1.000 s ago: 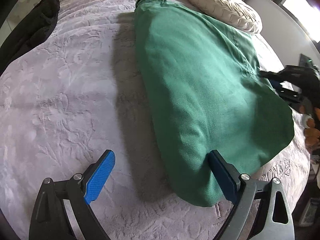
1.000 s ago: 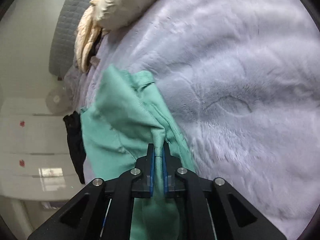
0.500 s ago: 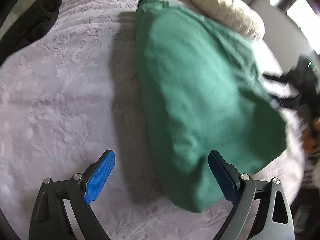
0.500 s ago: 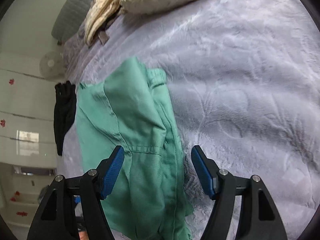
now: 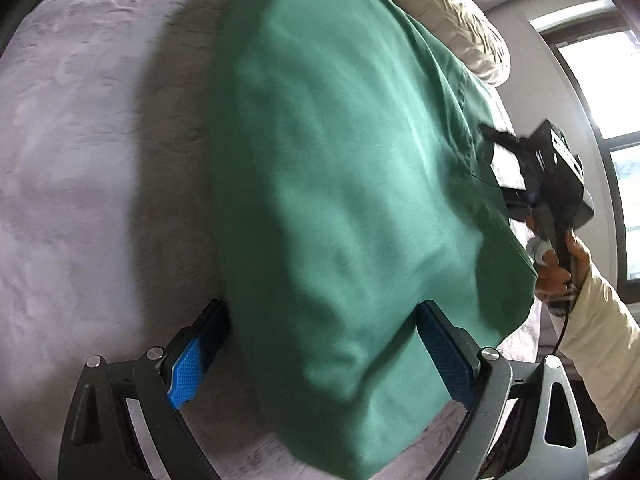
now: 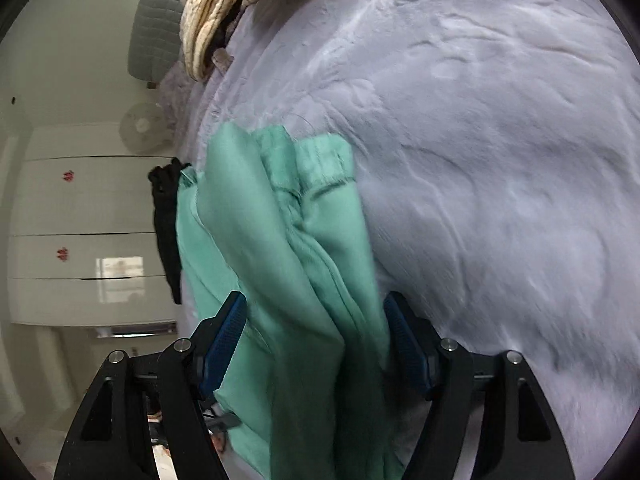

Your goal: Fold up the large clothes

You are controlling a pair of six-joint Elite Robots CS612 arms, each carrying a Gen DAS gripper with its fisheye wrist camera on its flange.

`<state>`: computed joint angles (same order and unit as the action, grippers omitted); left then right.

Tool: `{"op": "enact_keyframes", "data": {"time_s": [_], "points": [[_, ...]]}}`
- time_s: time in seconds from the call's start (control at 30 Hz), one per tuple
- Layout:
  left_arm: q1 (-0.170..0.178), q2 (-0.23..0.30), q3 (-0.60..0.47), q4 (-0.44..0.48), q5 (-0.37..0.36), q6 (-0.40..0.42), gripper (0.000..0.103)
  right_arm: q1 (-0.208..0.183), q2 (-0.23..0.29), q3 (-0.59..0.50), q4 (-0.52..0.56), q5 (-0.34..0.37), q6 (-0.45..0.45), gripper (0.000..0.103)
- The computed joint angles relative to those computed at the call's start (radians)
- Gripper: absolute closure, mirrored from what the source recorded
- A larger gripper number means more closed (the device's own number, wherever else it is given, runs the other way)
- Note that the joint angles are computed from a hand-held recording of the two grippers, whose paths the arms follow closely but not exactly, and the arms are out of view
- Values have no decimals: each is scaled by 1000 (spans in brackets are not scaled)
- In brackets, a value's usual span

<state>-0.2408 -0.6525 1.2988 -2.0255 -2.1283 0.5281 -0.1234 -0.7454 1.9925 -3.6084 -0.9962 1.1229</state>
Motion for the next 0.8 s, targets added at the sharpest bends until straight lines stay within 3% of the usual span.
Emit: {"op": "enact_keyframes", "data": {"time_s": [0.23, 0.3, 0.47, 0.5, 0.53, 0.57, 0.6, 0.67, 0.73, 0.8], "points": [[-13, 5, 2, 15, 26, 82, 3, -33, 91, -54, -153, 89, 190, 28], [-16, 1, 11, 10, 30, 104, 1, -34, 90, -59, -135, 106, 147, 28], [-31, -16, 48, -53, 51, 68, 1, -29, 76, -74, -59, 107, 78, 28], [-34, -20, 56, -64, 55, 62, 2, -26, 71, -75, -46, 103, 60, 39], [-38, -27, 70, -89, 61, 54, 8, -22, 67, -77, -41, 102, 46, 61], [-41, -36, 86, -121, 66, 48, 19, -19, 70, -81, -54, 97, 54, 67], [-45, -45, 102, -150, 63, 42, 25, -15, 72, -81, -77, 86, 67, 72], [-35, -55, 111, -163, 39, 53, 47, -10, 76, -79, -130, 69, 103, 76], [-26, -62, 110, -156, 6, 63, 58, -7, 87, -80, -201, 67, 155, 79], [-20, -75, 114, -153, -21, 73, 61, -2, 90, -81, -259, 63, 197, 80]]}}
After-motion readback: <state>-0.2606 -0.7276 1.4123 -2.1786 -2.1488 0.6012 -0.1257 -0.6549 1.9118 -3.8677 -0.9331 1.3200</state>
